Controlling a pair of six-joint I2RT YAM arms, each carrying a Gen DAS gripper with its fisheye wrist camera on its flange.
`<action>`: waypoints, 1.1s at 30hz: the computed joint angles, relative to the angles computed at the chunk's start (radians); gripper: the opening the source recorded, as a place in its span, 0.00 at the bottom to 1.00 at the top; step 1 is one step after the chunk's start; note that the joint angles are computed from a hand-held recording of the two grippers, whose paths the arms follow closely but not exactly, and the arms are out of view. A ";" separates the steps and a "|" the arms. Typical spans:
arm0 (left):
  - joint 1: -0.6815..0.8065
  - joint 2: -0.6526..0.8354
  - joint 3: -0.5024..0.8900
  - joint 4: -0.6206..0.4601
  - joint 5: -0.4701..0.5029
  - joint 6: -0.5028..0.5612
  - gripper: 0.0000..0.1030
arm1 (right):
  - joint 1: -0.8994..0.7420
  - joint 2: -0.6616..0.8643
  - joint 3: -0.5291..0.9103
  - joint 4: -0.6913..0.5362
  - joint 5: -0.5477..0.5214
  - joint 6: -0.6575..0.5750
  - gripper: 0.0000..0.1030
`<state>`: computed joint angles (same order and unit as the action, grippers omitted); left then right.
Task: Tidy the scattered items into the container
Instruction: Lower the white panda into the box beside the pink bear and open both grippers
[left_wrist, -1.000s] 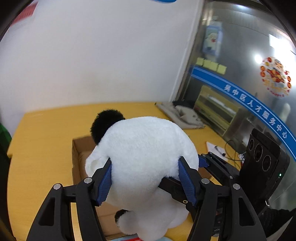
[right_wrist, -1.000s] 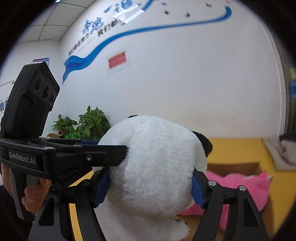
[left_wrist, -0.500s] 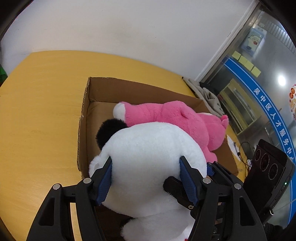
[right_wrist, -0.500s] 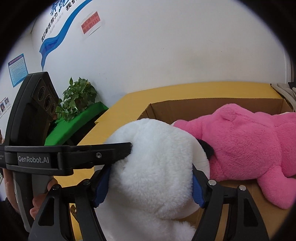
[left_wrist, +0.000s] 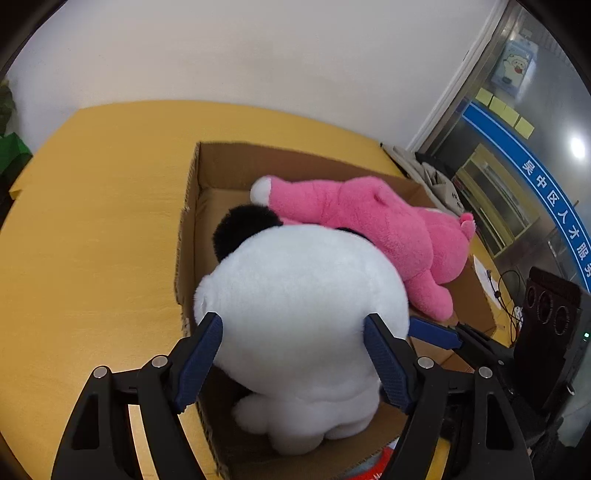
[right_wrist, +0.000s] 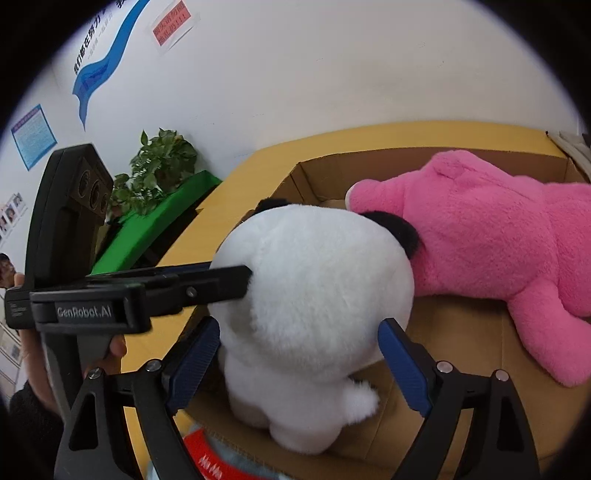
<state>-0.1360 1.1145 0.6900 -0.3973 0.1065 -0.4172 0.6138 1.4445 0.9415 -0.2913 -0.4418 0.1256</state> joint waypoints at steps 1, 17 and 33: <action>-0.030 -0.039 -0.002 -0.016 -0.040 -0.018 0.80 | -0.027 -0.028 -0.018 -0.014 -0.024 -0.003 0.90; -0.785 0.003 0.184 -0.223 -0.802 -0.486 1.00 | -0.422 -0.388 -0.097 -0.176 0.098 -0.274 1.00; -0.925 0.143 0.256 -0.245 -0.840 -0.569 1.00 | -0.521 -0.475 -0.145 -0.225 0.063 -0.366 1.00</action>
<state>-1.0605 1.2578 0.9458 -0.6422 -0.7337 -0.9865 0.0931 0.9693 0.7967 -0.5165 -0.3786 -0.2408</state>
